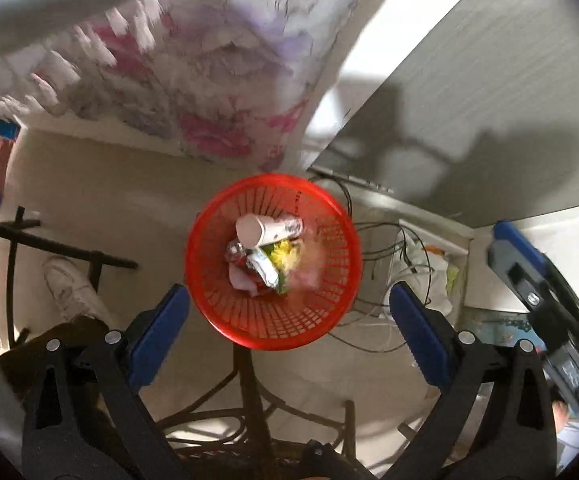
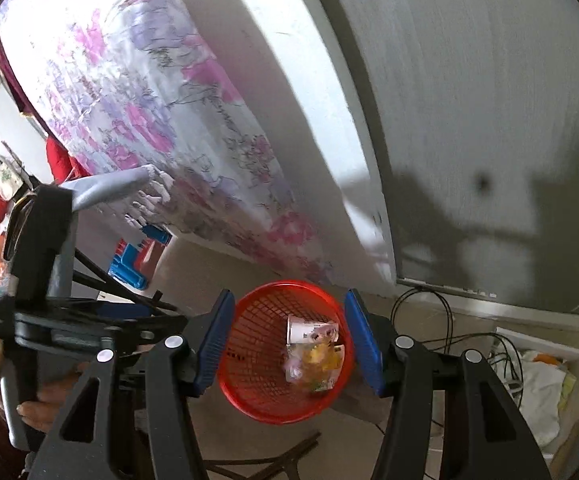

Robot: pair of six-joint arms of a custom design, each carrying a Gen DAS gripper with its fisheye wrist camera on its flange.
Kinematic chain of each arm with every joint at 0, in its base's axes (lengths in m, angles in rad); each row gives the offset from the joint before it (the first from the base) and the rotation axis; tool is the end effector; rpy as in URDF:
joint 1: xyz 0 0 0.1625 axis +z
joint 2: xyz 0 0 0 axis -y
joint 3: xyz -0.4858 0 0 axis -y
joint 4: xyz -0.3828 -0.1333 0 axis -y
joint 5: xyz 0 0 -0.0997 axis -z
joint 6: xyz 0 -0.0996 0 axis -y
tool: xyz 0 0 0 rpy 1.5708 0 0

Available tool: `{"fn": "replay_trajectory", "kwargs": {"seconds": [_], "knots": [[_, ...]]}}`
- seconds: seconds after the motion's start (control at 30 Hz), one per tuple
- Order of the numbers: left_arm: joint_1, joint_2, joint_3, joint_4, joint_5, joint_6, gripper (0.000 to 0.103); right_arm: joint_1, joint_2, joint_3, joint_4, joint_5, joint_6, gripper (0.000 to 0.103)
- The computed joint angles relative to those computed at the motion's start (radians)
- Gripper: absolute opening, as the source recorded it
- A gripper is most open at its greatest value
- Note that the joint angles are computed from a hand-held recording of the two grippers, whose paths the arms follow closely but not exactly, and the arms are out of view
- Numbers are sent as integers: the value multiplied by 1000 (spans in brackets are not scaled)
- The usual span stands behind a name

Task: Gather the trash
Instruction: 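Return both grippers to the table above the remaining trash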

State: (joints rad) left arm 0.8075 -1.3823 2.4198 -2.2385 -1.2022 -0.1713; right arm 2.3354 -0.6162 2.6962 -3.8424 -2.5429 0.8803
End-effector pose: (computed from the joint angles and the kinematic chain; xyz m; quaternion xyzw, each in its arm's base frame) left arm -0.1163 -0.3663 0.1874 0.3141 0.9145 0.0802 0.2422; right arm 0.2572 -0.1945 0.0729 -0.0955 -0.8761 0.3983 0.2544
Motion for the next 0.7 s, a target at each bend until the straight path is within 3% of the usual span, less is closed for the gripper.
{"fn": "replay_trajectory", "kwargs": {"seconds": [0.13,0.23,0.47,0.7], "knots": [[-75,-88,43,-30,17,32,96,3,7,13,-55,-9,6,57],[-134,-176,65,-24,34,41,96,21,-9,-5,-27,-11,3,57],[-283,-427,84,76,165,-1,96,106,-75,-117,154,-34,-46,61],[-400,-685,29,296,312,-110,96,214,-111,-267,335,-74,-122,71]]}}
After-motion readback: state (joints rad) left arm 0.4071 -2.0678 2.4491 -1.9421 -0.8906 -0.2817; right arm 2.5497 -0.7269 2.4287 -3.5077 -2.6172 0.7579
